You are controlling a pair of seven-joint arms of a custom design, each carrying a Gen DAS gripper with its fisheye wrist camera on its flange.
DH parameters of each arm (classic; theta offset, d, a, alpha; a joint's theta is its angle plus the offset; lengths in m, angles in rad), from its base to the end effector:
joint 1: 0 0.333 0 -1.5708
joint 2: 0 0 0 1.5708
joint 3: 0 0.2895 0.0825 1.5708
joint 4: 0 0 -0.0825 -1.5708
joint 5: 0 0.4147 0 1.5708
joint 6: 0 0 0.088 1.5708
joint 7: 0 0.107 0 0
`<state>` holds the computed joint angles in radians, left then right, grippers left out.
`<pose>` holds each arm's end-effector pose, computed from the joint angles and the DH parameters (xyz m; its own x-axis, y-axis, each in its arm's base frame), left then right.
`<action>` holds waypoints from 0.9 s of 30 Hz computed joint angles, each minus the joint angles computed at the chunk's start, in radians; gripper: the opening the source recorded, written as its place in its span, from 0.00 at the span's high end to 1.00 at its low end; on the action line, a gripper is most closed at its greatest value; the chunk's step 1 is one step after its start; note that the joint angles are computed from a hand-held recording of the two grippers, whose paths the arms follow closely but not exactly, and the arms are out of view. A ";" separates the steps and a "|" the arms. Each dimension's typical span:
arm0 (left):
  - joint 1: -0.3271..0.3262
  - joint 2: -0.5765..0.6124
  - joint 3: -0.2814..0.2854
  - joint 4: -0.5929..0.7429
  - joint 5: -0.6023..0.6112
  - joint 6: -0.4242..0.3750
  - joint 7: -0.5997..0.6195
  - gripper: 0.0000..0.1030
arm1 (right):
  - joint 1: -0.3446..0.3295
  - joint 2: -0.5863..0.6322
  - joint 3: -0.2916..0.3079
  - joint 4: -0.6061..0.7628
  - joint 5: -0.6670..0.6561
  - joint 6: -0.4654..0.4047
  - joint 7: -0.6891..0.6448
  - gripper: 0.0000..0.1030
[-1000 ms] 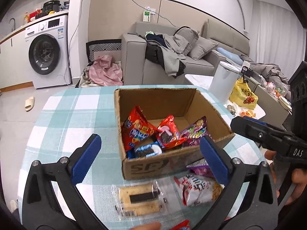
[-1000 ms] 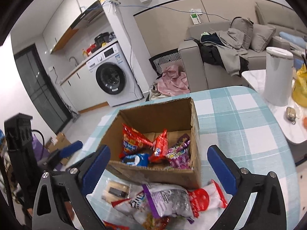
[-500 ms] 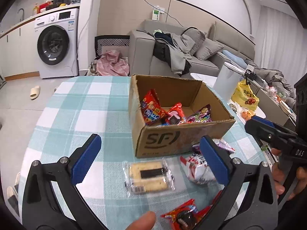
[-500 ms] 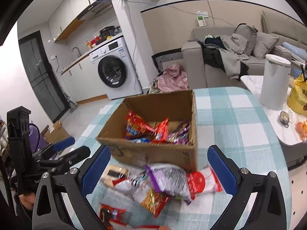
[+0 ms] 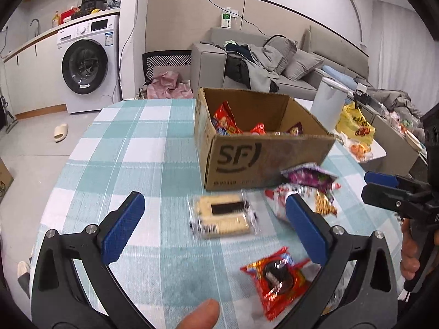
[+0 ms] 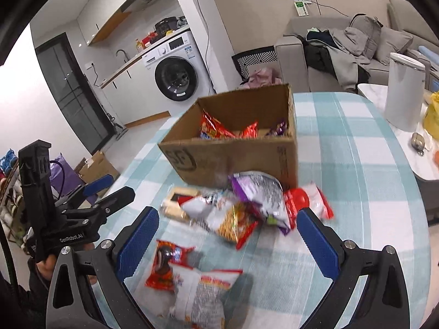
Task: Organize snacks
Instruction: 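Withdraw both grippers from the box toward the remaining snacks, then grasp the red Oreo pack with the left gripper while the right grasps the white noodle bag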
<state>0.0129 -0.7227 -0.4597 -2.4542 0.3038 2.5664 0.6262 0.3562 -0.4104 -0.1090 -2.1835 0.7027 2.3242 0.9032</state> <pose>0.3930 -0.2246 0.5762 0.2193 -0.9671 0.1287 -0.5753 -0.2347 -0.7835 0.4984 0.1311 0.5871 0.6095 -0.7297 -0.3098 -0.6774 -0.2764 -0.6817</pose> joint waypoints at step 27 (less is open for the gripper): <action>-0.122 -0.090 -0.003 -0.104 -0.066 -0.137 0.014 0.01 | 0.042 -0.216 -0.032 -0.258 -0.101 -0.015 0.090 0.03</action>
<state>-0.1087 -0.8125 -0.4623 -2.5582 0.2381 2.4293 0.6398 0.3978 -0.6259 -0.1412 -2.4415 0.6013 2.3097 0.9928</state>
